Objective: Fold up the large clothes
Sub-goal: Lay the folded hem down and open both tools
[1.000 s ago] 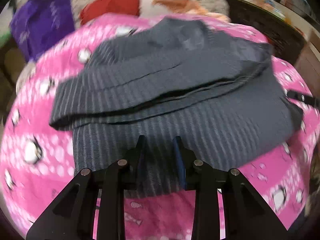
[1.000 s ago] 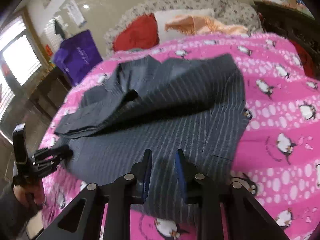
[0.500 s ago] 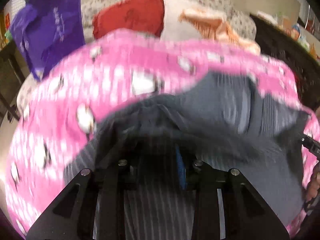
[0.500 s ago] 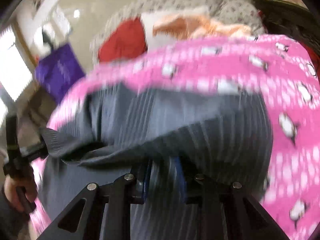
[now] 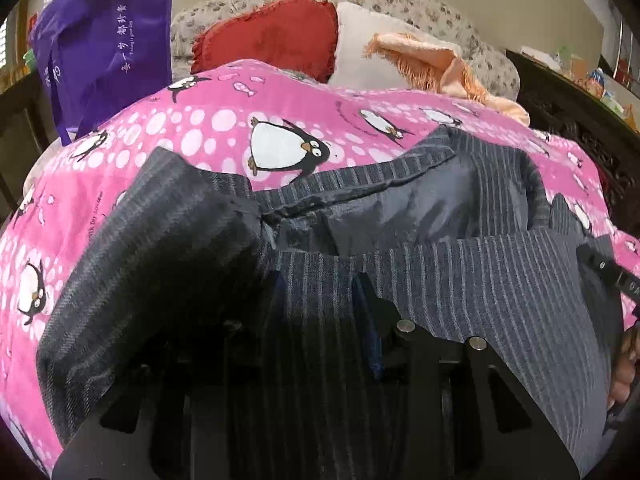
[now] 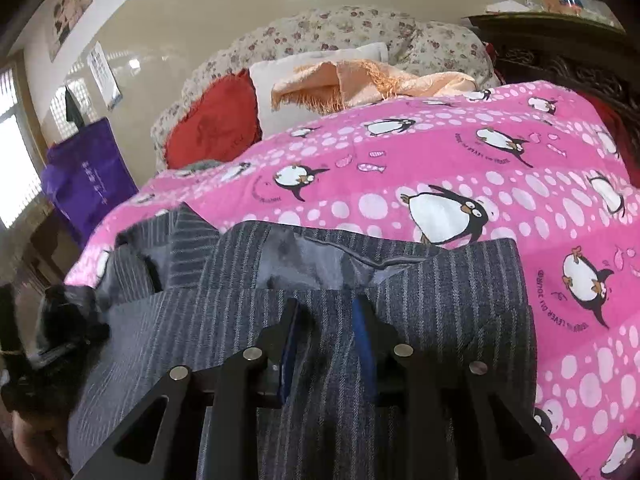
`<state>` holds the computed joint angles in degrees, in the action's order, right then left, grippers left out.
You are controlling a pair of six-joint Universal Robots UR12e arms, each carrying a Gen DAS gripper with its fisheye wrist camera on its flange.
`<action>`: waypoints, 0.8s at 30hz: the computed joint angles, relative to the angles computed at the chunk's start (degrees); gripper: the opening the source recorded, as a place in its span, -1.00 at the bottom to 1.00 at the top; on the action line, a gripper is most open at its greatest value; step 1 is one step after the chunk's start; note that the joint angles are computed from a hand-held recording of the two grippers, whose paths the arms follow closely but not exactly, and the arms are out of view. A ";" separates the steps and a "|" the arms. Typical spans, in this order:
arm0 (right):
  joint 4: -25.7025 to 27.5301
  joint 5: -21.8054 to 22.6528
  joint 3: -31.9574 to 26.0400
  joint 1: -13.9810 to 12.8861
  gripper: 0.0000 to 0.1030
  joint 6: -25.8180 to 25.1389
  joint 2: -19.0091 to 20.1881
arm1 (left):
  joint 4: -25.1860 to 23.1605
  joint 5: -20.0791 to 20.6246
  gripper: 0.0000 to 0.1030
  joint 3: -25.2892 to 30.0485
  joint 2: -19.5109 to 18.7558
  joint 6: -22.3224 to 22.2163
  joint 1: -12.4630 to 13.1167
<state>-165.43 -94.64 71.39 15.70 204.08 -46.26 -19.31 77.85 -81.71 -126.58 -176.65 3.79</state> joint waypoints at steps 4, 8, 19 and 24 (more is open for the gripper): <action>-0.18 0.81 -0.41 -0.33 -0.50 0.86 0.46 | -0.79 -1.28 -0.31 0.78 -0.52 -0.72 0.28; -2.51 5.16 0.78 -1.47 -0.50 3.68 0.26 | -0.61 -0.57 -0.31 0.56 -0.39 -0.51 0.06; -0.54 3.36 -0.13 -0.98 -0.50 2.30 0.42 | -0.66 -0.03 -0.31 0.46 -0.34 -0.13 -0.01; -0.05 3.12 -0.41 -0.91 -0.49 2.14 0.52 | -0.83 0.16 -0.31 0.64 -0.44 0.02 -0.09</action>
<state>-165.48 -91.53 70.99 14.80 206.22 -45.74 -20.14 78.01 -81.07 -127.02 -176.63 3.70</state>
